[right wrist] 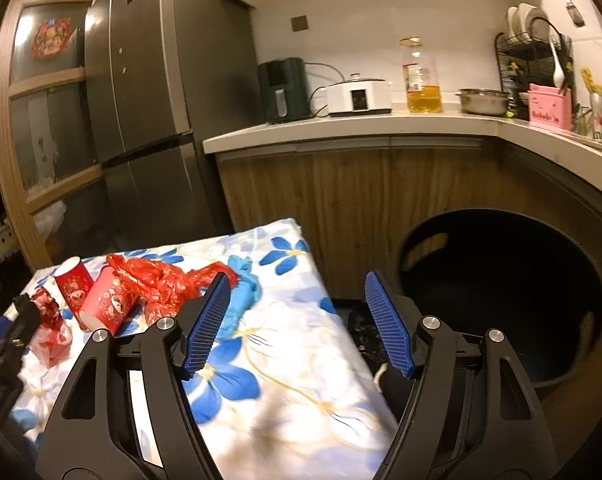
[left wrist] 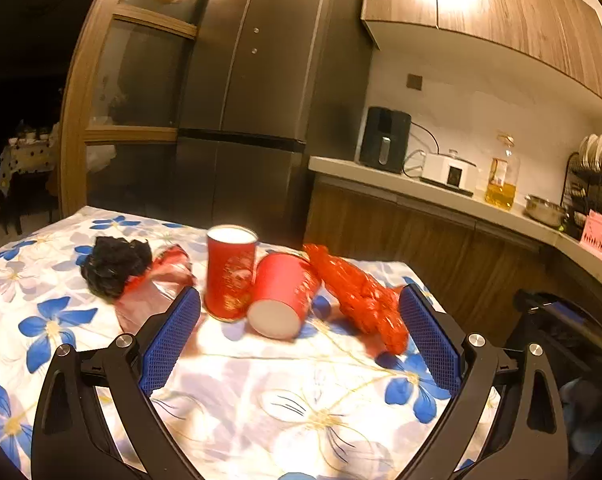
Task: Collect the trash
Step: 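Move both tools back to the table toward the red plastic bag, then grasp the red plastic bag with left tool while right tool grasps another blue glove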
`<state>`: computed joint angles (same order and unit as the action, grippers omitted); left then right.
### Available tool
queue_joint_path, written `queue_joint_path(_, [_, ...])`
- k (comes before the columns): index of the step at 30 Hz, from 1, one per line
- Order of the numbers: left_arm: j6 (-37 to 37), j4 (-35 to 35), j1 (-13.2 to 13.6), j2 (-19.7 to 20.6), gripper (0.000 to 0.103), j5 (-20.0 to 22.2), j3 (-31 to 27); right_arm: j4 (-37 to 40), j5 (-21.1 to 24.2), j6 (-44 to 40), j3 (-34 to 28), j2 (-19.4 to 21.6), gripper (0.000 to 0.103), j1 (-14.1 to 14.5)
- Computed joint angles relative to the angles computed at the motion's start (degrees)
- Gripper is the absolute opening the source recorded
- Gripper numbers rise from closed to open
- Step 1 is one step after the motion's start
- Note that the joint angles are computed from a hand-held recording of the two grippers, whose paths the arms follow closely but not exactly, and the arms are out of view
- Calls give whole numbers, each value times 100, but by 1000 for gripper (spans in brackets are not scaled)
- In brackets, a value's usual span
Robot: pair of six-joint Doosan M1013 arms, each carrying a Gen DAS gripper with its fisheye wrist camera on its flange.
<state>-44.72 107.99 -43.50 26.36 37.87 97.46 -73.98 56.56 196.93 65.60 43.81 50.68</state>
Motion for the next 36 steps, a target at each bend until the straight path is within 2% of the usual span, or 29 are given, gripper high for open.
queue_joint_path(3, [-158, 136, 40, -19, 95, -16, 42, 210, -78, -488, -348, 216, 62, -62])
queue_joint_path(7, [-230, 227, 88, -17, 95, 24, 52, 945, -267, -1484, -840, 520, 46, -177])
queue_joint_path(9, [-348, 324, 114, -19, 95, 42, 76, 1176, -331, -1730, -998, 619, 43, -222])
queue_joint_path(16, [-352, 331, 191, 20, 95, 53, 52, 1720, -454, -2278, -1354, 857, 41, -304])
queue_joint_path(27, [-318, 272, 207, 73, 95, -10, 10, 2196, -765, -2458, -1302, 861, 37, -381])
queue_joint_path(32, [-289, 241, 193, 86, 95, 37, -8, 2404, -679, -2792, -1446, 939, 18, -377])
queue_joint_path(36, [-238, 188, 207, 97, 95, -6, -30, 2493, -565, -3061, -1575, 1014, 9, -356])
